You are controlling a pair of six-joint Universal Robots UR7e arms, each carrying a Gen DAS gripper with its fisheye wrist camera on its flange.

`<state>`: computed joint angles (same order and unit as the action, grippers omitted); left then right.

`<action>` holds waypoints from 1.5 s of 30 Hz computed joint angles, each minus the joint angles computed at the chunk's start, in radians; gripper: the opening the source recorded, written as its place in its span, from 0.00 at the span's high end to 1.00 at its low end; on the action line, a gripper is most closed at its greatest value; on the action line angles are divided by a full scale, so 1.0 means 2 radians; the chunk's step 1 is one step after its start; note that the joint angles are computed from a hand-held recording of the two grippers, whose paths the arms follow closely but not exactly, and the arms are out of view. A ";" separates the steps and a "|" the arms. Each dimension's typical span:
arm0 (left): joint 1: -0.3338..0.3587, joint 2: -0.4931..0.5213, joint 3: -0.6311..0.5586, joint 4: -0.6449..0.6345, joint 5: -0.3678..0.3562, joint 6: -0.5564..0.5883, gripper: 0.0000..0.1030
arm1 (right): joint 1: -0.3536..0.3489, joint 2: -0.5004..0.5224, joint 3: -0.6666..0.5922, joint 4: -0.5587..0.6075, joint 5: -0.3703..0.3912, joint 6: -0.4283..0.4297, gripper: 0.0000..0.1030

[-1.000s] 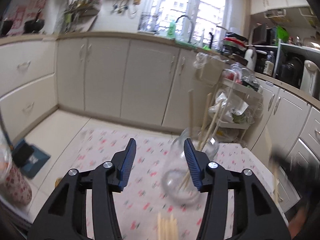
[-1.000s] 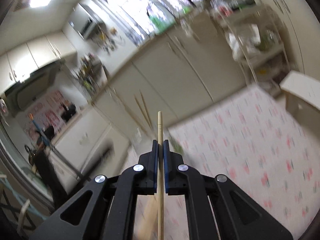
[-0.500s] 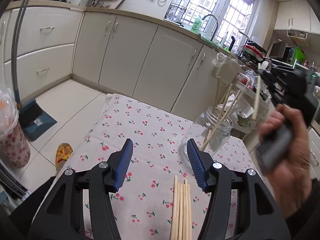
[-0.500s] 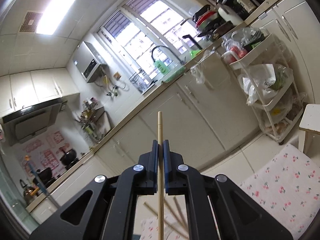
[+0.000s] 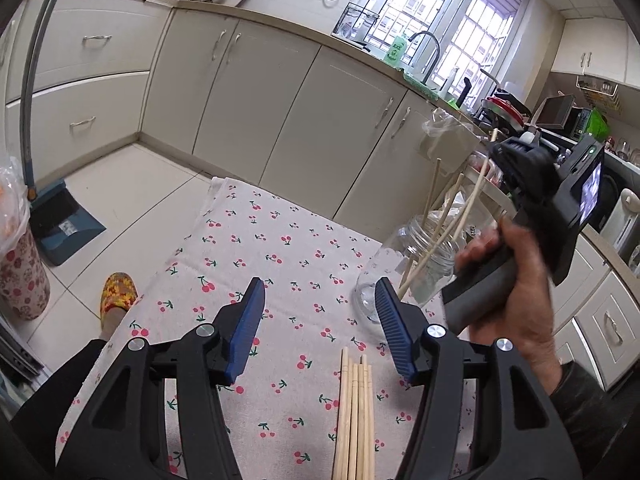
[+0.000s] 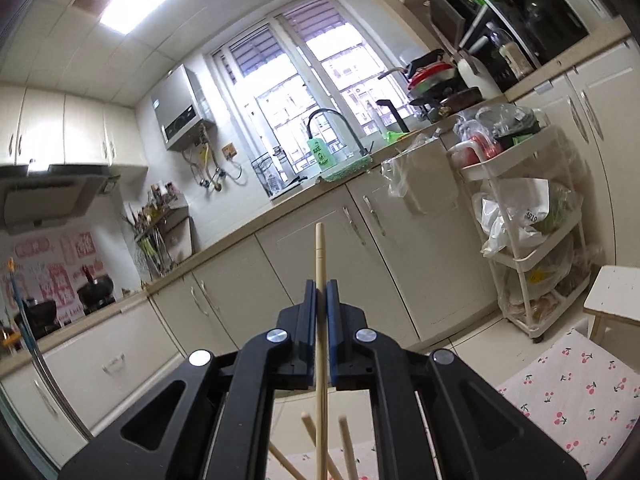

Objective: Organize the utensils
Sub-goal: 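Lower the chopstick into the jar and open the right tool, then grasp a chopstick with the left tool while the right tool grasps another chopstick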

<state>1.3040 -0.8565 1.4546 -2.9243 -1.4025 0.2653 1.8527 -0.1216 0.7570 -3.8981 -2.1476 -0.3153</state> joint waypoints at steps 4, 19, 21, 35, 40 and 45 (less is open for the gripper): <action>0.000 -0.001 -0.001 0.003 -0.001 -0.002 0.46 | 0.001 0.006 0.006 -0.004 -0.001 -0.022 0.94; -0.003 -0.007 0.001 0.011 0.005 -0.008 0.41 | 0.013 -0.020 0.109 -0.029 -0.019 -0.083 0.94; -0.005 -0.010 0.004 0.012 0.006 -0.008 0.40 | 0.013 -0.029 0.128 -0.026 -0.027 -0.073 0.89; -0.021 -0.021 0.011 0.086 0.096 0.028 0.37 | 0.035 -0.149 0.364 0.099 -0.109 0.112 0.66; -0.026 -0.015 0.018 0.116 0.126 0.056 0.37 | 0.044 -0.174 0.424 0.180 -0.110 0.183 0.66; -0.038 0.007 0.013 0.114 0.161 0.091 0.37 | 0.052 -0.181 0.463 0.203 -0.114 0.236 0.56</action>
<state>1.2270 -0.8426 1.4803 -2.6954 -1.0809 0.4476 1.9567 -0.4840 1.6831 -3.4912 -2.3762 0.1571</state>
